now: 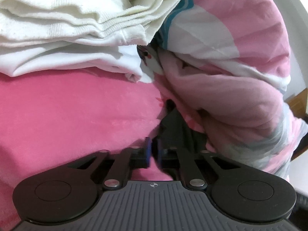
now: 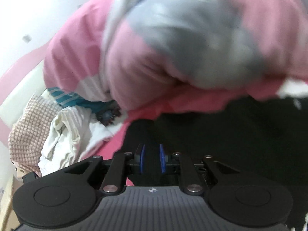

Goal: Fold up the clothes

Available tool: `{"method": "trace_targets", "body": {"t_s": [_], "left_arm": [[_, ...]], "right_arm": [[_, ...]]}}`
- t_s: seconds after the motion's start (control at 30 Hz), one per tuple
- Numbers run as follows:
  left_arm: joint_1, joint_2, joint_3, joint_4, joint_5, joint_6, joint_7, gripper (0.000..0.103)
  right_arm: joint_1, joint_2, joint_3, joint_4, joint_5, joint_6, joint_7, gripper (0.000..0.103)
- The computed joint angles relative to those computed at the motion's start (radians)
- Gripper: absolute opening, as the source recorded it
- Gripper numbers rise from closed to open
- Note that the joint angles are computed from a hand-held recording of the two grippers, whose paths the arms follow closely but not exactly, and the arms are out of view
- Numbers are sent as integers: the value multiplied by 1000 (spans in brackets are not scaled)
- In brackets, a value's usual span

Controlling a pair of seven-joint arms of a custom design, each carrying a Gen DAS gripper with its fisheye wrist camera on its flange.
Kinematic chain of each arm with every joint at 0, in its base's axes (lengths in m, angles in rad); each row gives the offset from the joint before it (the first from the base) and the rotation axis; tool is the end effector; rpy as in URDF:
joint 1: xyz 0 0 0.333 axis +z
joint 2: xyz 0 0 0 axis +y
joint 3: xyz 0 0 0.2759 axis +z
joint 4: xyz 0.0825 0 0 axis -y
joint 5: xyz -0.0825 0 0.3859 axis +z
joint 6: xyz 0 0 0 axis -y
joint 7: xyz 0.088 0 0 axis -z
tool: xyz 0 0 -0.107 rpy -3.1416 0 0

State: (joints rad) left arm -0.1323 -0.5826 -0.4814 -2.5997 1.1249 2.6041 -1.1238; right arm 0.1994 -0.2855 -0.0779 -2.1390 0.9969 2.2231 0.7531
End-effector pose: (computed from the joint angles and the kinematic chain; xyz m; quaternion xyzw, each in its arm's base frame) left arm 0.3483 -0.2642 0.4339 -0.8414 0.1616 -0.4761 0.1980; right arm 0.5132 0.0865 0.5385 -0.7495 0.4721 0.0417 0.4622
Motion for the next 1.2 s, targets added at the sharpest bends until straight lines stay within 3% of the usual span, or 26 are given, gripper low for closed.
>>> {"method": "trace_targets", "body": {"t_s": [0.2, 0.43, 0.6, 0.67, 0.77, 0.8, 0.97, 1.0, 1.07, 1.2], "left_arm": [[-56, -82, -5, -56, -110, -72, -4, 0], [-54, -148, -8, -107, -165, -36, -20, 0], [-21, -178, -17, -137, -184, 32, -31, 0], [-18, -181, -24, -137, -197, 32, -8, 0], [-6, -188, -34, -142, -211, 46, 3, 0], [-1, -191, -37, -144, -215, 52, 3, 0], [15, -203, -50, -150, -235, 71, 10, 0], [17, -206, -52, -152, -239, 74, 12, 0], [24, -210, -58, -154, -244, 81, 14, 0], [32, -210, -66, -154, -256, 84, 28, 0]], "right_arm": [[-16, 29, 21, 31, -86, 59, 58, 18], [35, 211, 113, 236, -340, 84, 117, 18], [95, 424, 164, 448, -528, 57, 273, 17], [126, 495, 164, 497, -637, 114, 374, 16], [132, 517, 175, 482, -624, 263, 412, 17], [128, 501, 184, 461, -609, 287, 385, 17], [108, 387, 218, 378, -481, 189, 140, 18], [120, 375, 220, 370, -490, 181, 101, 19], [149, 365, 226, 364, -537, 185, 53, 35], [205, 395, 228, 383, -689, 215, 86, 37]]}}
